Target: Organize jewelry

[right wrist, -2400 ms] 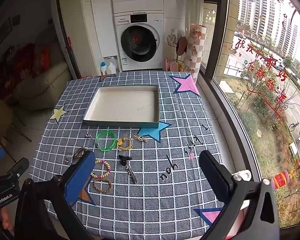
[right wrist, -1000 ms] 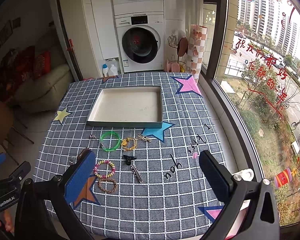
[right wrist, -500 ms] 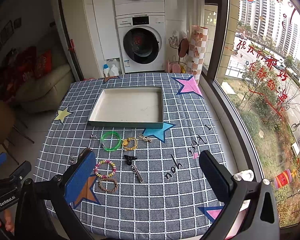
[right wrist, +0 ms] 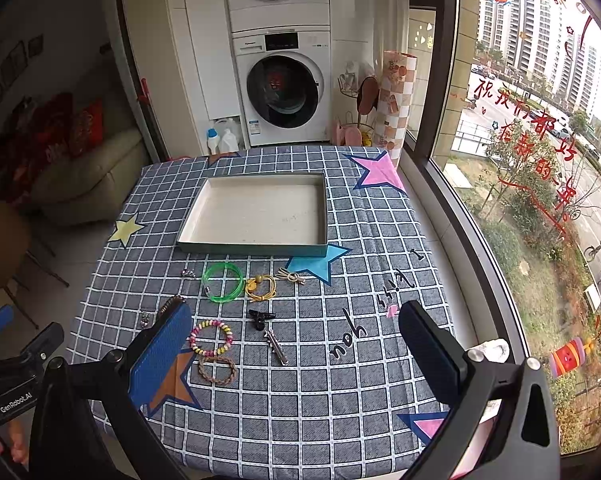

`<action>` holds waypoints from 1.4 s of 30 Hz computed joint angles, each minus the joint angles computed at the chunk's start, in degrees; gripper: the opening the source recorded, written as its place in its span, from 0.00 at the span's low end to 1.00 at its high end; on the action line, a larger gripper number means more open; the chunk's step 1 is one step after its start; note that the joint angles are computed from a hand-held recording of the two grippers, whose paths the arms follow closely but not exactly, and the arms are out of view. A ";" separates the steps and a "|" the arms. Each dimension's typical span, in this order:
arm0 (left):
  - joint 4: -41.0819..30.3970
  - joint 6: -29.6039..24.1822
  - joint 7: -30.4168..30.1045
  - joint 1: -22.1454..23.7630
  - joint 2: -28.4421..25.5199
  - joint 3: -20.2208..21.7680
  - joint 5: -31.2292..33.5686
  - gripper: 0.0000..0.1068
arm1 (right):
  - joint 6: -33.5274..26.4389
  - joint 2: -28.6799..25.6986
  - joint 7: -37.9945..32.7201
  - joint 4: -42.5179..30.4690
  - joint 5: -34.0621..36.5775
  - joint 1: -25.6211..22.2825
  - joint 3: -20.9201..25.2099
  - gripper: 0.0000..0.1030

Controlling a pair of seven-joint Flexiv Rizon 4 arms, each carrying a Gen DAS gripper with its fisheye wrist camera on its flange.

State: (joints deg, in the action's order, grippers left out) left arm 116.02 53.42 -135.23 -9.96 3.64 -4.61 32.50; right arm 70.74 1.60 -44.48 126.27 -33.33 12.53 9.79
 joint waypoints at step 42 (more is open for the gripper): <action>-0.44 -0.10 0.02 -0.44 -1.00 0.06 -0.09 0.96 | 0.71 -1.15 0.76 0.30 -0.34 0.35 -0.14 1.00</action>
